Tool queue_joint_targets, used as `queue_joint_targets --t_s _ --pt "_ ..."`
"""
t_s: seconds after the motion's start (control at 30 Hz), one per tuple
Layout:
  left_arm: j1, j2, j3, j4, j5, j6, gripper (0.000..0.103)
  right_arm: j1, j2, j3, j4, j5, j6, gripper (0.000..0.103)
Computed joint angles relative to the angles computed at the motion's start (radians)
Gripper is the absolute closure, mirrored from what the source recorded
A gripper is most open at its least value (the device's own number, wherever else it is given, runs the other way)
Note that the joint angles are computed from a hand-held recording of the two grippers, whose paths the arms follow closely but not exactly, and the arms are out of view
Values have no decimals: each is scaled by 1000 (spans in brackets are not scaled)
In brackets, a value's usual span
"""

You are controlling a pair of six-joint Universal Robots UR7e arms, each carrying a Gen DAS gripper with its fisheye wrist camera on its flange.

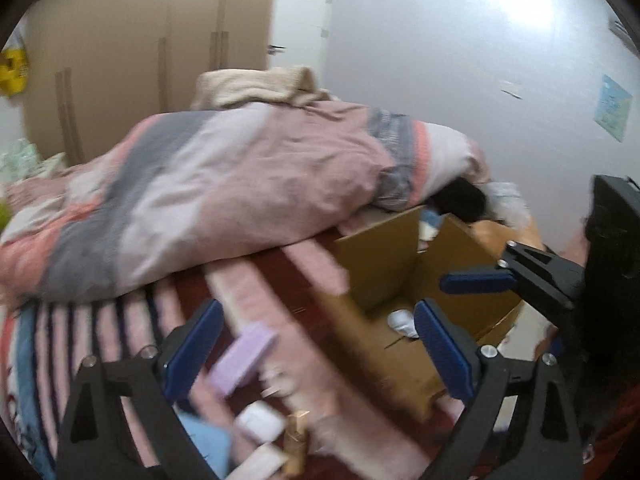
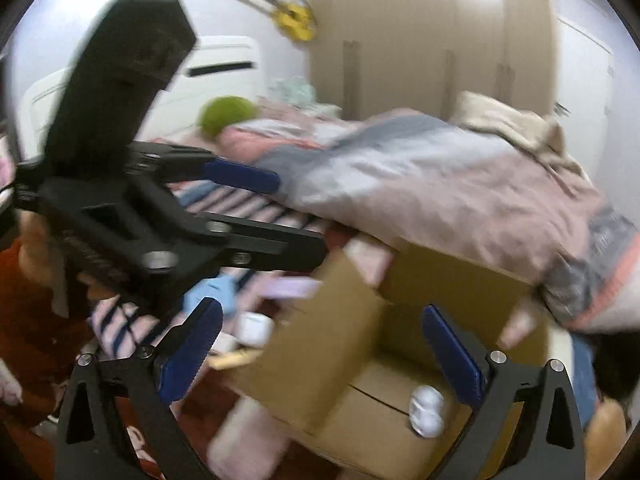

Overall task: Organize rigid objects
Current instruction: 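Carry the lens case into the cardboard box and open the right gripper, then grasp the white rectangular case with the right gripper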

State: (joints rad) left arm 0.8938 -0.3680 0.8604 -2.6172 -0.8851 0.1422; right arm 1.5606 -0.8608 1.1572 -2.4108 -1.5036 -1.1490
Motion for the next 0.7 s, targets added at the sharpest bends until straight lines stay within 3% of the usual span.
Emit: queue_joint_targets --t_s 0.13,0.23,0.33,0.47,0.6,0.7 --pt "9 -124 235 -147 101 -17 7 22 -10 86 50 40 -100 3" --pt "25 -193 374 -226 134 -47 7 36 17 117 120 6 -152 3" --pt "49 -252 507 -297 141 -89 7 48 90 96 184 -108 -152 6" --pt "71 -298 633 -361 152 -134 7 51 206 43 128 -280 -168 34" --pt "87 -331 721 -413 142 -179 7 50 283 -9 89 -358 -237 34" --pt "94 -349 758 -441 134 -199 7 57 326 -73 141 -415 -276 34"
